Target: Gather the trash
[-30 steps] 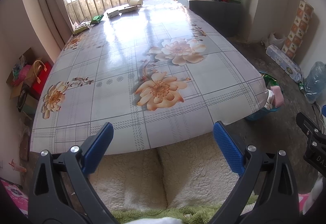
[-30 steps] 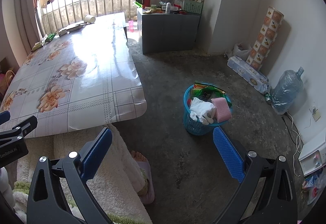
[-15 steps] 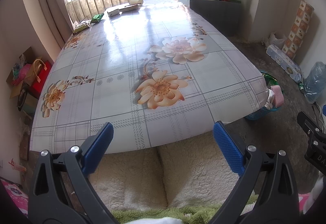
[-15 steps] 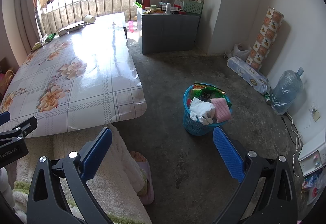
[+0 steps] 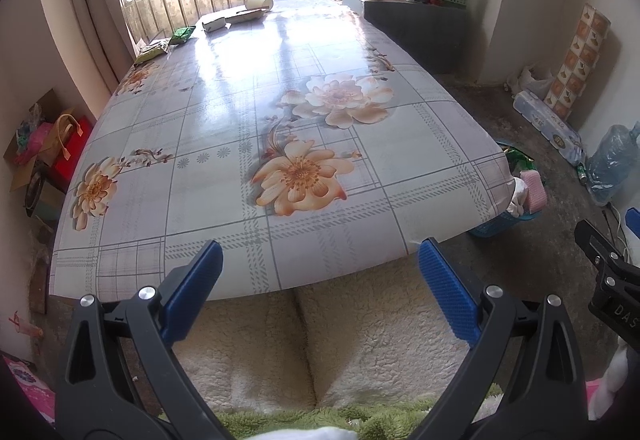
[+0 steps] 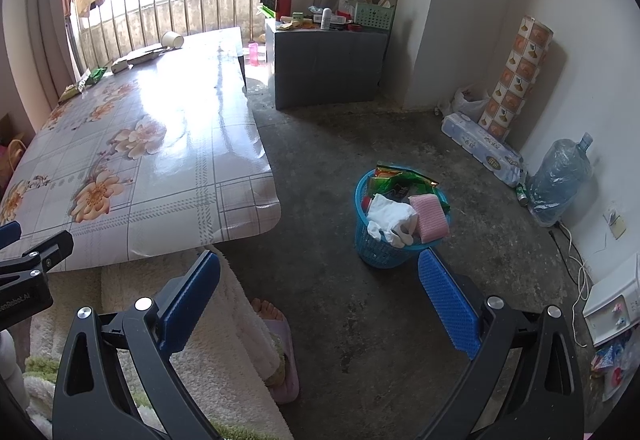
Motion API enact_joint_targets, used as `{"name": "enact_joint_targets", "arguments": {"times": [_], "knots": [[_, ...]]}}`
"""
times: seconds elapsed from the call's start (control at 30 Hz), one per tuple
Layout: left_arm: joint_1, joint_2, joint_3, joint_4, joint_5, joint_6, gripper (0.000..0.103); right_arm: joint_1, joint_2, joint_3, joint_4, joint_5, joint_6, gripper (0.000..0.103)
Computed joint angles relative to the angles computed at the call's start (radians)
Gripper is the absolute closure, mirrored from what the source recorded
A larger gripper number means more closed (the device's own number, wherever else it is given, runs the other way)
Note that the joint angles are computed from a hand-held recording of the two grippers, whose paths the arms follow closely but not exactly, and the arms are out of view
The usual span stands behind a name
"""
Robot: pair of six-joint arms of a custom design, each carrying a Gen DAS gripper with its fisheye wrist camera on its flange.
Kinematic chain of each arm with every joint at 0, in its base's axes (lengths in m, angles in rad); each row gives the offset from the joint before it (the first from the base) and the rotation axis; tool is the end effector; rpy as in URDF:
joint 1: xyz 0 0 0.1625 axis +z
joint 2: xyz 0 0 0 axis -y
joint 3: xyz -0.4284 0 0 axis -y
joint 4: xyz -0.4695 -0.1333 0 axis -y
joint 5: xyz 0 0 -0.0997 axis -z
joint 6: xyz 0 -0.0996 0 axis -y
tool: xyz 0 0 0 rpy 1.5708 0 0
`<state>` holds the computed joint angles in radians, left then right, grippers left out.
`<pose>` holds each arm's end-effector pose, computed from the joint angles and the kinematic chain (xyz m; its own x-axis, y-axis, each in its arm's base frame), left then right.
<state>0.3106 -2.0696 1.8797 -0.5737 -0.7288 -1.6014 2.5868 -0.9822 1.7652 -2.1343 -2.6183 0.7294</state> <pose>-0.2004 -0.2824 0.5094 -0.6676 -0.2357 -0.7062 0.2892 0.7920 -0.5377 0.5833 -0.3062 0.1173 -0.6296 -0.0481 0.7754 -0.5499 0.7326 -0.4011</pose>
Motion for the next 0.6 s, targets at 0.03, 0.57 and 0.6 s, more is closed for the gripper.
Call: {"name": "enact_joint_targets", "arguments": {"times": [0.03,0.57,0.6], "knots": [[-0.001,0.0,-0.001,-0.004,0.001,0.002,0.009,0.0,-0.001,0.001,0.0,-0.002,0.0,0.006],[0.001,0.003,-0.006,-0.011,0.012,-0.001,0.009,0.0,-0.005,0.007,-0.004,-0.004,0.005,0.006],[0.002,0.003,-0.006,-0.01,0.013,0.0,0.009,-0.001,-0.006,0.008,-0.004,-0.005,0.004,0.006]]}}
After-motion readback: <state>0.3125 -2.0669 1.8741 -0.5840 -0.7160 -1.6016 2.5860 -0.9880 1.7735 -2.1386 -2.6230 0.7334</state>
